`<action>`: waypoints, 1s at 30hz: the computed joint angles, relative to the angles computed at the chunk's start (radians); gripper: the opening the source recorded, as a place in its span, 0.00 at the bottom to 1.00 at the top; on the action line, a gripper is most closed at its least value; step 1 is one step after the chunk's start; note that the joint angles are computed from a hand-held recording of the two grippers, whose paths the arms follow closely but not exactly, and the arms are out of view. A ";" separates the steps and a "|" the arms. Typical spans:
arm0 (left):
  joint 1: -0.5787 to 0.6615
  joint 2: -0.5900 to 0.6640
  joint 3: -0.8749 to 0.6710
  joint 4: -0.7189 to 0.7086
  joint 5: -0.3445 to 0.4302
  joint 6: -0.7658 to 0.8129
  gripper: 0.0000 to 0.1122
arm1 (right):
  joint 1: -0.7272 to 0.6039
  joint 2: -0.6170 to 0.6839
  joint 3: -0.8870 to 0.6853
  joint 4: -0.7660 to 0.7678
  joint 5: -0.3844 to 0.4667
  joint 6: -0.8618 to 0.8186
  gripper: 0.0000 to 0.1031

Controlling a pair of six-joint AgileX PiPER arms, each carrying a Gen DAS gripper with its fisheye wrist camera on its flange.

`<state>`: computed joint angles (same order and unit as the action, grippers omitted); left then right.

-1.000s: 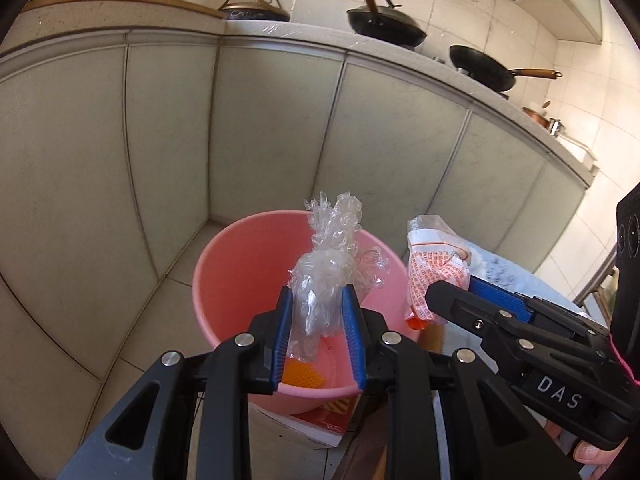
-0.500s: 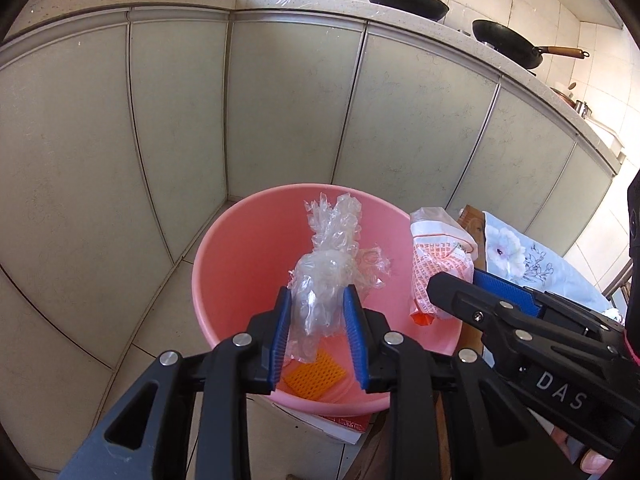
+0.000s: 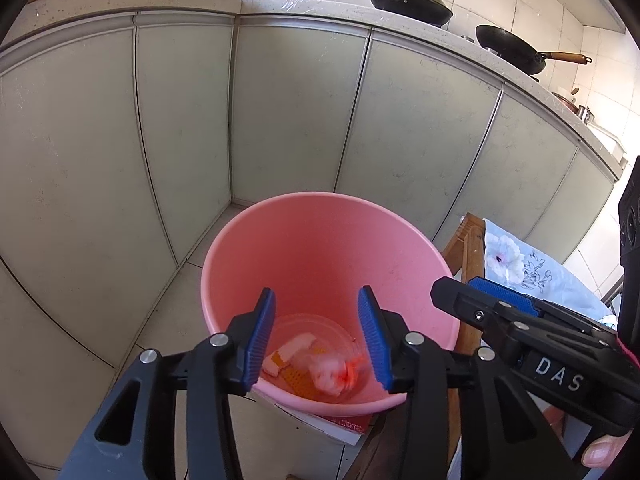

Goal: Collect trash
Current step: 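Return both tools to the table over the remaining trash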

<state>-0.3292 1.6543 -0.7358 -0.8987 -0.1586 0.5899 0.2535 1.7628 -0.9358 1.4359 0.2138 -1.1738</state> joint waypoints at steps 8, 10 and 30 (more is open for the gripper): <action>-0.013 -0.093 0.038 -0.045 0.012 0.050 0.38 | -0.006 -0.098 0.087 0.108 -0.005 -0.119 0.44; -0.026 -0.126 0.054 -0.078 0.011 0.086 0.38 | -0.009 -0.129 0.114 0.150 -0.005 -0.160 0.44; -0.256 -0.366 0.116 -0.732 0.038 0.773 0.38 | -0.106 -0.580 0.381 -0.494 -0.034 0.445 0.45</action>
<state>-0.5852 1.2882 -0.6202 -1.6309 -0.1202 1.3630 0.1475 1.1828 -0.5546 0.9416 0.1793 -0.7288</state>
